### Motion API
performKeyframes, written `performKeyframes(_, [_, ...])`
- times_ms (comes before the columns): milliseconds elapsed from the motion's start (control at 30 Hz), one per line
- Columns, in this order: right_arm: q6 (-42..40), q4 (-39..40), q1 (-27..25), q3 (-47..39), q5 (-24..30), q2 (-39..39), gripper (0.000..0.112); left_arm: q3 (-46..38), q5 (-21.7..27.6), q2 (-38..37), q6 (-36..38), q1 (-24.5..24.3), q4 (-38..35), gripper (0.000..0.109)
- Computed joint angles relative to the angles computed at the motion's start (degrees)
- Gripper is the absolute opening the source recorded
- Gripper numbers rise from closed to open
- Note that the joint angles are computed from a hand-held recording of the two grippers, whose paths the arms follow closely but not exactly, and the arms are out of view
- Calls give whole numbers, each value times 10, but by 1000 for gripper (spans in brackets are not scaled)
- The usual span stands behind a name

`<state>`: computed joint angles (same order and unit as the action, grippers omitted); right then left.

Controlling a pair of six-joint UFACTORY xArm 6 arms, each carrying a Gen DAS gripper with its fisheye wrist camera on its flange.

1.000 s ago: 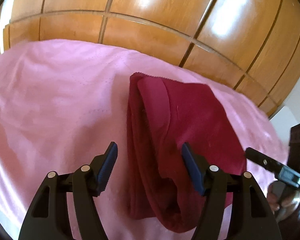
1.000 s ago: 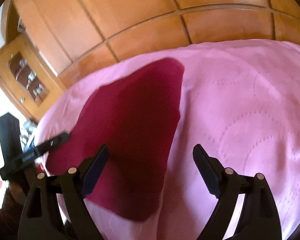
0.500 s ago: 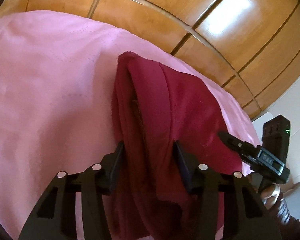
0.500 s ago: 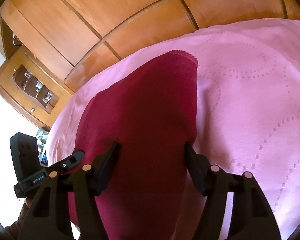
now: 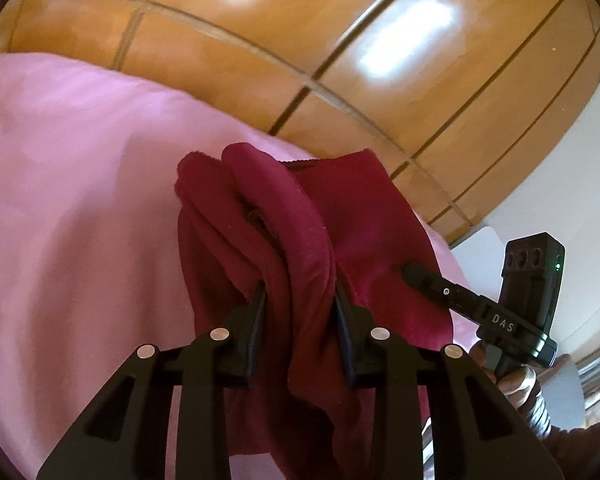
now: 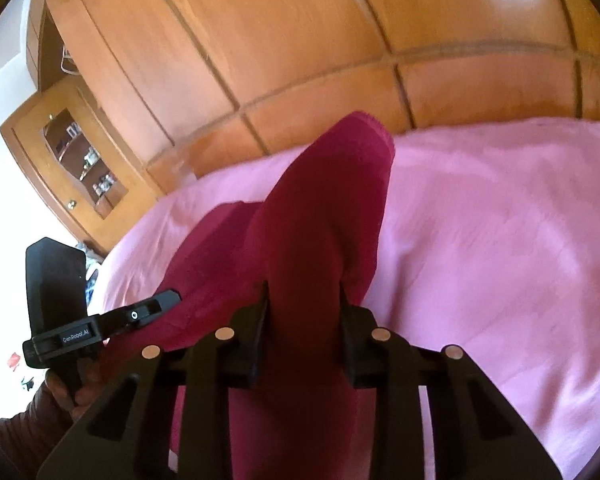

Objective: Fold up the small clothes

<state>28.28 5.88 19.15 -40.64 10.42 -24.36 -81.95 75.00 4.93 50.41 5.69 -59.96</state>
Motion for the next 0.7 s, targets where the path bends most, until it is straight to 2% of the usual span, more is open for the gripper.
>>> performKeyframes(167, [39, -80, -62, -19, 12, -6, 28, -76, -29, 44, -15, -61, 2, 30])
performKeyframes(233, [51, -104, -89, -25, 11, -2, 28, -114, -59, 71, -26, -97, 10, 30])
performKeyframes(267, [76, -142, -105, -30, 12, 3, 28, -138, -67, 87, -37, -113, 21, 30])
performKeyframes(300, [90, -162, -116, -32, 12, 8, 28, -147, -84, 96, -40, -127, 29, 26])
performKeyframes(333, [94, -172, -127, -33, 14, 13, 29, -157, -109, 104, -54, -146, 55, 26])
performKeyframes(400, [131, -225, -155, -36, 25, 38, 32, -164, -195, 122, -101, -193, 165, 26])
performKeyframes(467, [137, -214, -172, -39, 50, 72, 36, -173, -239, 164, -162, -225, 285, 26])
performKeyframes(500, [125, -186, -180, -28, 46, 94, 39, -162, -261, 183, -198, -234, 345, 26])
performKeyframes(533, [108, -158, -185, -6, 18, 97, 43, -149, -280, 186, -218, -240, 380, 25])
performKeyframes(567, [101, -141, -189, 18, -21, 91, 44, -124, -315, 172, -218, -244, 392, 25])
performKeyframes(600, [89, -108, -187, 37, -47, 85, 44, -104, -327, 159, -196, -245, 380, 25])
performKeyframes(633, [86, -100, -185, 44, -52, 80, 45, -105, -321, 157, -196, -242, 374, 25])
performKeyframes(700, [130, -151, -186, 35, -47, 86, 47, -117, -298, 155, -200, -235, 357, 25])
